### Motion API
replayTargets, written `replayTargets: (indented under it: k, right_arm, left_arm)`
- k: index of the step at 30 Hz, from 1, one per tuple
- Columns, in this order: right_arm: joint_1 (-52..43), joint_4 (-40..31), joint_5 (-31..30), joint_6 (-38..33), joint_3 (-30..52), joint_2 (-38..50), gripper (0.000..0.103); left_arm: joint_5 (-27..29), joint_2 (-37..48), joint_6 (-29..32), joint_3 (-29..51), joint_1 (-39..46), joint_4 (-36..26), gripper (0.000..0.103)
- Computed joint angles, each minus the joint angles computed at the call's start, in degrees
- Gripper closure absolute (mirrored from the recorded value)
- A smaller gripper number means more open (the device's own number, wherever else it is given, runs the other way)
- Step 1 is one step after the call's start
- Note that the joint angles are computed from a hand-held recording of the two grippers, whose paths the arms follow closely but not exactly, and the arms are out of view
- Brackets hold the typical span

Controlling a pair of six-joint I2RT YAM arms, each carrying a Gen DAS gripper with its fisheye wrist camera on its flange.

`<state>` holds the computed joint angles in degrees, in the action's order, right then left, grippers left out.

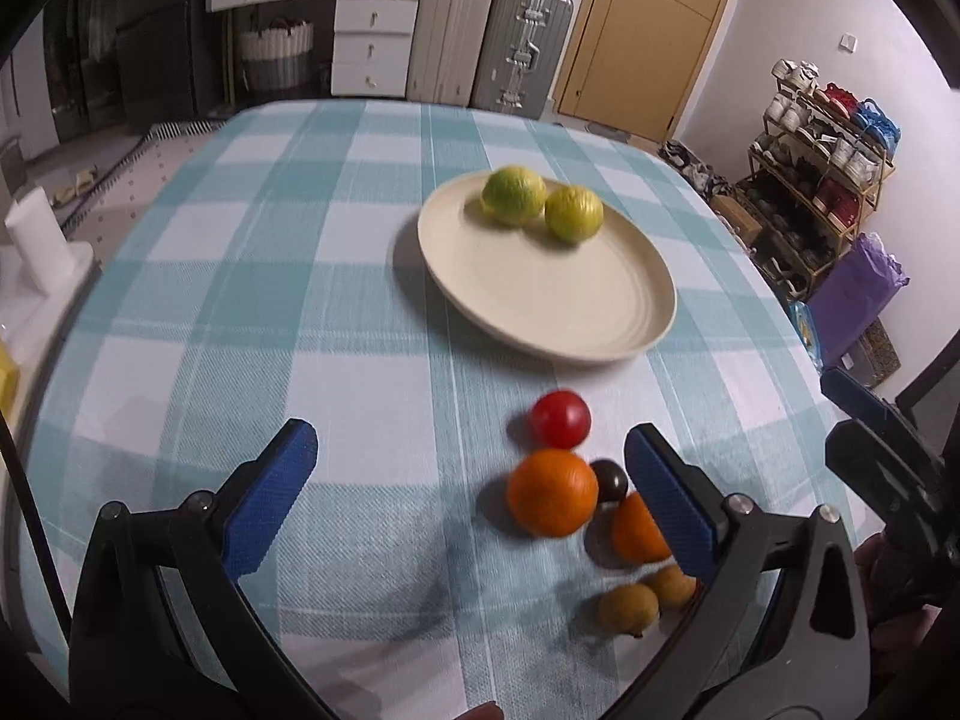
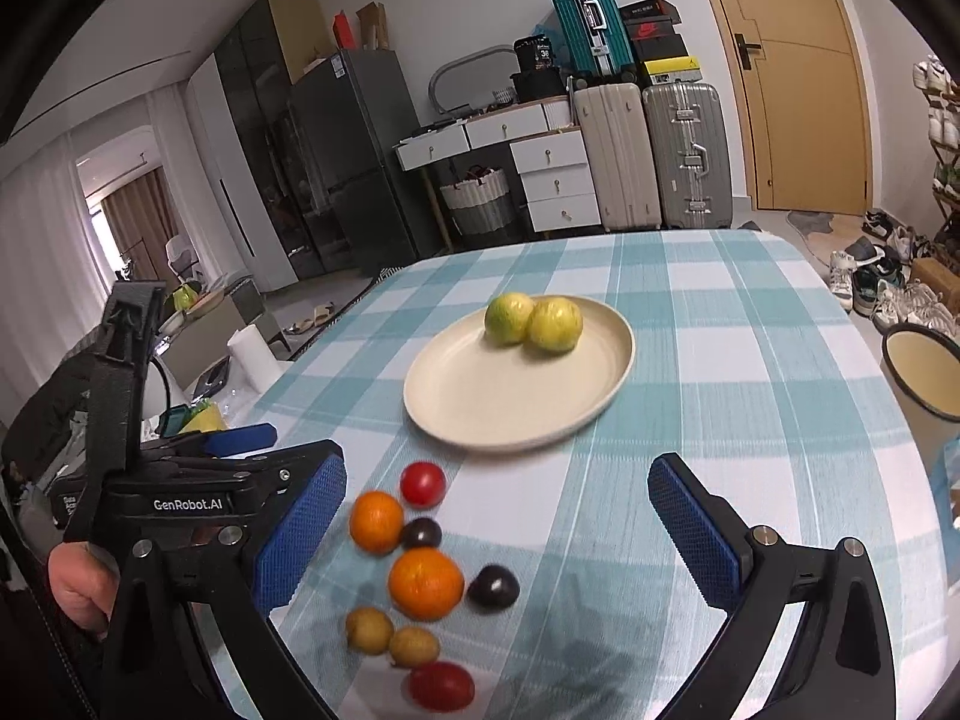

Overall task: Organize fruits
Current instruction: 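Lift both open tools off the plate back toward the fruit, then grasp an orange with the left tool while the right tool grasps another orange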

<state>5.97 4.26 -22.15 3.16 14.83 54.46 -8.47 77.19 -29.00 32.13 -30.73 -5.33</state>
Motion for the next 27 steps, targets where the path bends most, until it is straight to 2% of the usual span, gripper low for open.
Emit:
replayTargets:
  k: [21, 25, 27]
  right_arm:
    - [1.5, -0.8, 2.2, -0.7, -2.9, 0.1, 0.0]
    - [1.8, -0.8, 2.2, -0.3, -2.5, 0.7, 0.0]
    - [2.3, -0.8, 2.6, -0.2, -2.3, 1.0, 0.0]
  left_arm:
    - [12.9, 8.7, -1.7, -1.9, 3.2, 8.5, 0.001]
    - [17.4, 9.6, -2.3, -2.6, 5.4, 10.7, 0.007]
    - [17.7, 9.5, -1.9, -2.8, 5.6, 11.3, 0.01]
